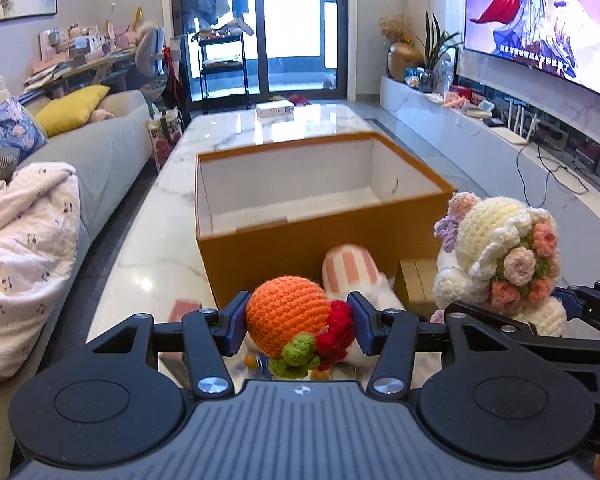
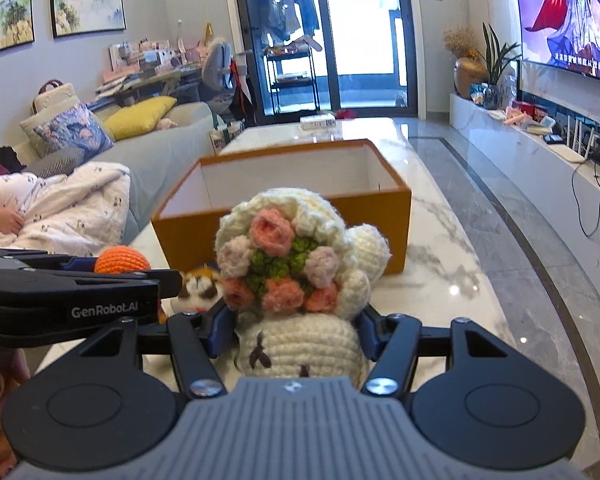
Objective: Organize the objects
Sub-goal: 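Lift the orange fruit with the left gripper and the bunny with the right gripper toward the orange box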
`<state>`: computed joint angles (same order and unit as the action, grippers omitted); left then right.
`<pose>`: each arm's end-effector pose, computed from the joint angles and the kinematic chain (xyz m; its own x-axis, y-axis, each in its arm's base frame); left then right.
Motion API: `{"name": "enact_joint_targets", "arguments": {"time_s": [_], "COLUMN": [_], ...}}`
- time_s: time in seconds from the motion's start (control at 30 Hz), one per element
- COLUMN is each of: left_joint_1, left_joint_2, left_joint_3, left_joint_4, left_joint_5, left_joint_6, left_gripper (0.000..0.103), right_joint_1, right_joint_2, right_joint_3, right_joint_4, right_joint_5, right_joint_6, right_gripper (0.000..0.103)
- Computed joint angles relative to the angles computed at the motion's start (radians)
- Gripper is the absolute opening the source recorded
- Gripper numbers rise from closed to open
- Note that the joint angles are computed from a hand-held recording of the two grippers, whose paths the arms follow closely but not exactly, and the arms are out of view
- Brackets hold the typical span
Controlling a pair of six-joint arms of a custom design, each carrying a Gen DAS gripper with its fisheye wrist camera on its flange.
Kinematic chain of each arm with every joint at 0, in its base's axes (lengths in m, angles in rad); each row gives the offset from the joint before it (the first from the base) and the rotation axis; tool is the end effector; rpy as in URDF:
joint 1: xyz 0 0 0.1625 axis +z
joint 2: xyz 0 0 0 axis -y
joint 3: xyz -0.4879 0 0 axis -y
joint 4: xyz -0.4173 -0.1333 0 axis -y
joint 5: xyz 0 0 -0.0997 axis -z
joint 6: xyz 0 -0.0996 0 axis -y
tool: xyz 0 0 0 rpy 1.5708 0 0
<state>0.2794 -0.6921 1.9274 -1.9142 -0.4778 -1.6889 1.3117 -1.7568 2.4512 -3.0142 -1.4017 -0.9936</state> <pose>-0.4579 -0.3621 -0.0265 -0.6627 -0.2465 -0.7071 0.4626 0.6078 -0.6454 0.0502 -0.3964 0.3709 -0.6932 -0.5159 0.5033 -0.7207 0.5051 -0.4748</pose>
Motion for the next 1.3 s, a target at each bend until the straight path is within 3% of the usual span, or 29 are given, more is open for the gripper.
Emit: {"name": "enact_joint_targets", "arguments": {"time_s": [0.27, 0.53, 0.67, 0.9, 1.07, 1.13, 1.3], "left_joint_1": [0.046, 0.15, 0.225, 0.338, 0.365, 0.368, 0.369], "left_joint_2": [-0.017, -0.035, -0.032, 0.006, 0.036, 0.043, 0.037], "left_joint_3": [-0.07, -0.092, -0.074, -0.068, -0.119, -0.15, -0.155], "left_joint_4": [0.099, -0.042, -0.224, -0.468, -0.388, -0.277, -0.234], "left_joint_5": [0.095, 0.192, 0.174, 0.092, 0.045, 0.036, 0.008], "left_joint_6": [0.03, 0.178, 0.312, 0.5, 0.492, 0.434, 0.392], "left_gripper": [0.06, 0.06, 0.06, 0.06, 0.06, 0.06, 0.06], "right_joint_1": [0.098, 0.208, 0.241, 0.239, 0.247, 0.252, 0.247], "right_joint_2": [0.095, 0.269, 0.388, 0.552, 0.616, 0.635, 0.652], "right_joint_3": [-0.091, -0.252, -0.361, -0.498, -0.531, -0.539, -0.557], "right_joint_4": [-0.038, -0.086, -0.074, -0.025, -0.001, 0.0, 0.042], "right_joint_5": [-0.025, -0.078, -0.136, -0.202, -0.276, -0.323, -0.376], "right_joint_6": [0.05, 0.134, 0.189, 0.225, 0.239, 0.239, 0.251], "right_gripper": [0.063, 0.063, 0.063, 0.063, 0.063, 0.063, 0.063]}}
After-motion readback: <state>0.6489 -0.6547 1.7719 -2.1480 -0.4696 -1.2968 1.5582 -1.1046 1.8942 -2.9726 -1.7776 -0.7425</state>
